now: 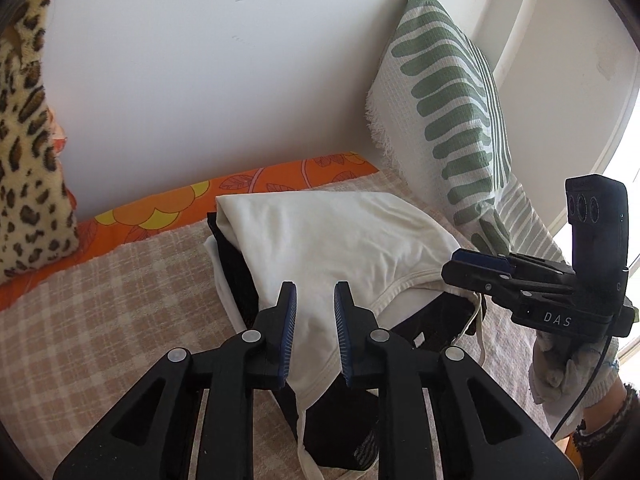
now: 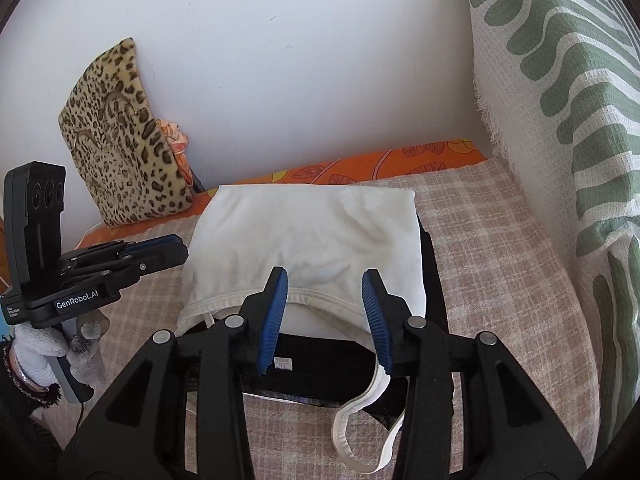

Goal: Fold small clothes
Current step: 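Carry the folded camisole onto the black clothes stack and open both tools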

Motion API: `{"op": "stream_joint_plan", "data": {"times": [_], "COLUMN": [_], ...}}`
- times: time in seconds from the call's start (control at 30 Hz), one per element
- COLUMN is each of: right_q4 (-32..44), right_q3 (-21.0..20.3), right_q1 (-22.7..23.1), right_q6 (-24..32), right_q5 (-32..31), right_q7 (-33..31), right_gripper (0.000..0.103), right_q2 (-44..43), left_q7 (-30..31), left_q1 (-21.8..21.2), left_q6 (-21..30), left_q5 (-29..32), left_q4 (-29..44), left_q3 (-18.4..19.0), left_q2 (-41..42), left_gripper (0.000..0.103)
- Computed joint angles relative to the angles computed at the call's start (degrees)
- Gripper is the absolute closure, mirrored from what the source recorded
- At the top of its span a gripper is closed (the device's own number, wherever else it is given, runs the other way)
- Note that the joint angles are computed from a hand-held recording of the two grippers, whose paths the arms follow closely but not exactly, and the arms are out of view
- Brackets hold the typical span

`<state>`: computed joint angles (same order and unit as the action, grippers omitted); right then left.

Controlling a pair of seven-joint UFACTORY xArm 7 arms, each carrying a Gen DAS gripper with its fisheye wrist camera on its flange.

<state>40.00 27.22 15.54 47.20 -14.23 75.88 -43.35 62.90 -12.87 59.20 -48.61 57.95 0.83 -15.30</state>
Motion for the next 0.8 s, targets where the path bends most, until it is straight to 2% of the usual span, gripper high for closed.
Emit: {"op": "stream_joint_plan", "data": {"times": [0.1,0.23,0.3,0.43,0.5,0.57,0.63,0.73,0.8], "right_q4": [-1.17,-2.79,-3.22,0.0,2.28,5.34,9.02,15.95,20.47], "right_q3": [-0.11,0.55,1.54,4.99,6.62,8.54,10.74,15.06,17.92], "right_q1": [1.2,2.52,2.66,1.89,1.52,0.79,-0.13,-2.21,-3.61], "right_q6": [2.89,4.37,4.48,9.94,12.69,15.64,18.78,24.32,27.81], "right_q5": [1.89,2.1,1.85,1.12,0.93,0.69,0.07,-1.6,-2.51], "right_q7": [0.38,3.15,5.67,10.02,11.73,13.43,14.54,15.97,17.16], "right_gripper": [0.062,0.062,0.062,0.062,0.06,0.053,0.045,0.044,0.044], "right_q2": [1.58,-0.02,-2.3,-4.54,-4.78,-4.18,-2.71,0.81,3.35], "left_q7": [-0.4,-0.89,-0.24,0.32,1.38,2.83,3.97,4.3,4.7], "left_q1": [-0.13,0.02,0.21,0.84,1.07,1.21,1.26,1.9,2.52], "left_q6": [-1.73,-1.85,-1.65,-0.45,0.28,0.38,1.75,4.78,6.64], "left_q5": [2.14,3.04,3.07,3.61,3.81,3.66,3.45,4.32,4.63], "left_q4": [-1.77,-2.96,-3.56,-4.65,-5.58,-6.95,-7.86,-8.61,-9.12], "left_q3": [-0.99,-0.35,0.24,1.75,2.78,3.9,5.53,7.77,9.57], "left_q2": [-0.2,-0.76,-1.81,-4.8,-7.11,-9.88,-12.51,-16.13,-18.7], "left_gripper": [0.085,0.085,0.085,0.085,0.077,0.058,0.057,0.044,0.04]}}
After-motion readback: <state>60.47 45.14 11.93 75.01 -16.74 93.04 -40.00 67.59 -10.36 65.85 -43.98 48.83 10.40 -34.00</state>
